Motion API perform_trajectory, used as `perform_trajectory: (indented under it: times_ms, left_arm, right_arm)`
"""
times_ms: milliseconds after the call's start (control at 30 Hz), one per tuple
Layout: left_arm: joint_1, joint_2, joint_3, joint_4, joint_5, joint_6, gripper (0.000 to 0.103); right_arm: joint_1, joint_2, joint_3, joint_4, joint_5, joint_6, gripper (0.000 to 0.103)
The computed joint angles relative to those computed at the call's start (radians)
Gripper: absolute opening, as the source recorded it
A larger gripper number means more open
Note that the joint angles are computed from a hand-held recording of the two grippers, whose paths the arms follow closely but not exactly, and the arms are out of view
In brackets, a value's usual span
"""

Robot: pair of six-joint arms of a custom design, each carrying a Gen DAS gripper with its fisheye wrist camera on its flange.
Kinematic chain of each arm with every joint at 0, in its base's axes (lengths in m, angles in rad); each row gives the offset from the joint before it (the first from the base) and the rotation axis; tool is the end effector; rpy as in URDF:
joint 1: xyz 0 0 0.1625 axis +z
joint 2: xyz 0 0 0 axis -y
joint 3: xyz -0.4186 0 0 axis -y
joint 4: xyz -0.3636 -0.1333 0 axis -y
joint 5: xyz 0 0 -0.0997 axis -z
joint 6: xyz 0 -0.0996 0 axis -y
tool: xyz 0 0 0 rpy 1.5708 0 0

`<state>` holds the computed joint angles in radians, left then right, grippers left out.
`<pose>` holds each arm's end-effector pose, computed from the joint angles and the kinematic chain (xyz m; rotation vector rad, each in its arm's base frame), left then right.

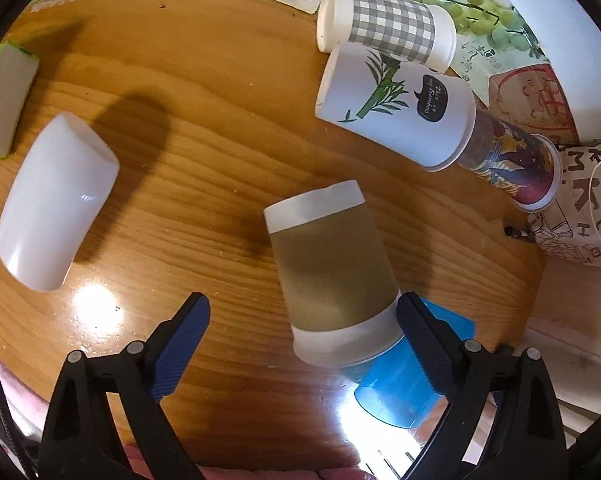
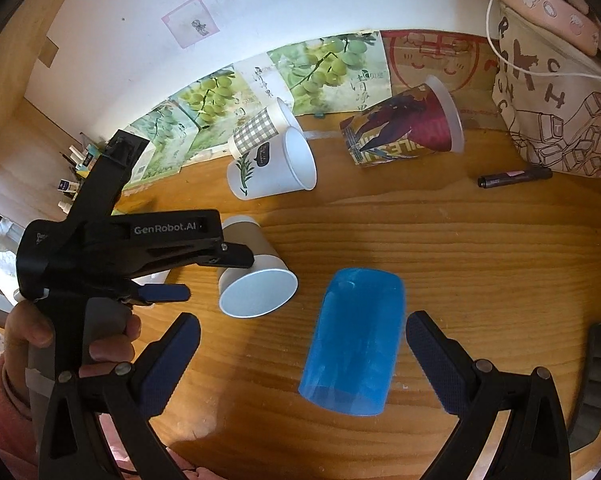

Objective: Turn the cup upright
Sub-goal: 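Close the left gripper around the brown-sleeved paper cup's body, then lift the brown-sleeved cup with the left gripper and carry it toward the right gripper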

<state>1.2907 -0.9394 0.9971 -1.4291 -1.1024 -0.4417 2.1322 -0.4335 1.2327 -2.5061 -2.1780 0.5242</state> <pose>-0.0195 -0.7126 0.3726 -0.1500 2.6314 0.0246 0.4604 -0.5885 0.0102 -0.0072 -2.6311 0.5792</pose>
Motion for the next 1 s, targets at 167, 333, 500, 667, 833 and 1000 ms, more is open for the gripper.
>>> perform_trajectory:
  times_ms: [167, 333, 500, 667, 833, 1000]
  left_arm:
    - [0.006, 0.025, -0.031, 0.019, -0.019, 0.012, 0.088]
    - [0.02, 0.038, -0.056, 0.048, -0.061, 0.0, 0.075]
    - [0.036, 0.034, -0.064, 0.066, -0.116, -0.008, 0.07]
    - [0.044, 0.011, -0.049, 0.069, -0.164, 0.003, 0.07]
    - [0.028, -0.037, 0.021, 0.043, -0.141, 0.034, 0.07]
    - [0.017, -0.092, 0.098, 0.035, -0.118, 0.077, 0.07]
  right_arm:
    - [-0.004, 0.005, -0.012, 0.014, 0.004, 0.008, 0.103]
    - [-0.003, 0.007, -0.018, 0.022, -0.004, 0.015, 0.103]
    - [-0.003, 0.002, -0.008, 0.023, 0.004, 0.036, 0.103]
    - [0.004, -0.002, 0.003, 0.018, 0.008, 0.053, 0.103]
    - [0.012, -0.011, 0.02, 0.008, 0.012, 0.074, 0.103]
    - [0.016, -0.022, 0.052, -0.011, 0.027, 0.1, 0.103]
